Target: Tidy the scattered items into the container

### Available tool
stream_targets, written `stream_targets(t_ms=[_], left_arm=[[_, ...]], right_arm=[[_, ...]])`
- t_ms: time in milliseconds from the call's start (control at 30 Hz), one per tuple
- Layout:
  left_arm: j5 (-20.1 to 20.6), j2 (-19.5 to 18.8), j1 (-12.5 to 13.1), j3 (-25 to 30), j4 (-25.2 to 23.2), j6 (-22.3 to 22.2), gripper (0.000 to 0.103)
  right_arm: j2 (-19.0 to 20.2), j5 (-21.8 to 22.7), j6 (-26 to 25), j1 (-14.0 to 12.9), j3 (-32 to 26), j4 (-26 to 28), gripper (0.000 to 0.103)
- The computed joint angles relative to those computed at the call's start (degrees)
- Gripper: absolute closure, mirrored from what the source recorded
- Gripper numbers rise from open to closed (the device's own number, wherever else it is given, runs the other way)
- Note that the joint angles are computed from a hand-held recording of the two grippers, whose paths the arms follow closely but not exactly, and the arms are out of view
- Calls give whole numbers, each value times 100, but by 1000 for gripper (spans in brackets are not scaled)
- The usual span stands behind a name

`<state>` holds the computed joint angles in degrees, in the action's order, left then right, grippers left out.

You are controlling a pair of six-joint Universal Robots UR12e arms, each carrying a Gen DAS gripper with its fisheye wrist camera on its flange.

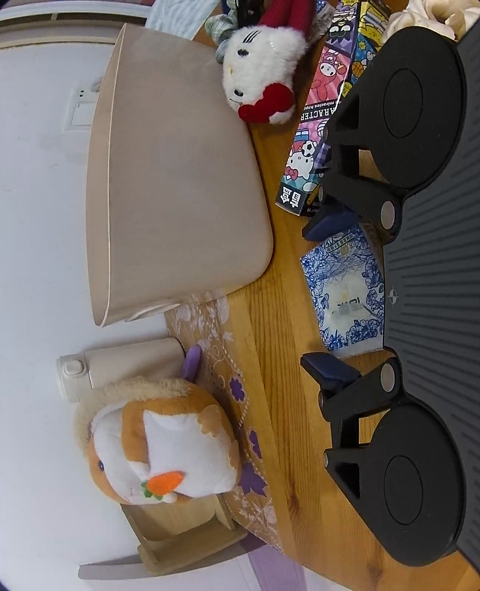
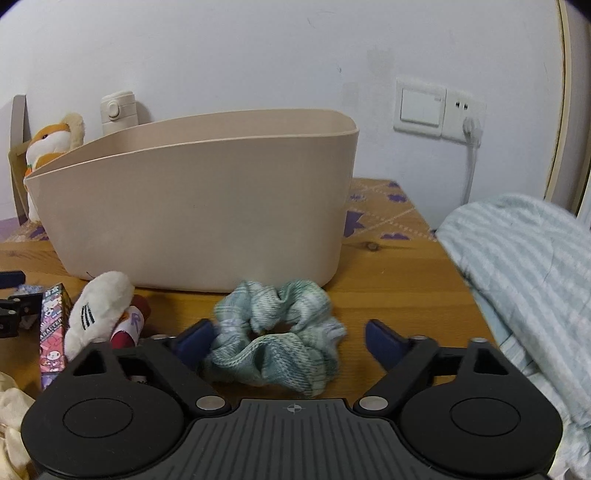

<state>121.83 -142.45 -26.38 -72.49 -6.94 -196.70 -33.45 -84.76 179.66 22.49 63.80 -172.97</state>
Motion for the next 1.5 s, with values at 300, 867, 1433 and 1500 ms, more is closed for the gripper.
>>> stream_targets(t_ms=[300, 867, 1433, 1500], left_arm=[[-49, 51, -64, -101, 229, -20, 82], [42, 216, -183, -360, 668, -323, 103], [334, 442, -295, -566, 1279, -160, 103], [390, 462, -308, -576, 1203, -151, 103]], right_arm=[[-129, 520, 309, -109, 195, 86, 79], [-486, 480, 358, -145, 808, -536, 83], [-813, 679, 282, -160, 1203, -1241, 83], [-840, 690, 250, -154, 1236, -1280, 83]])
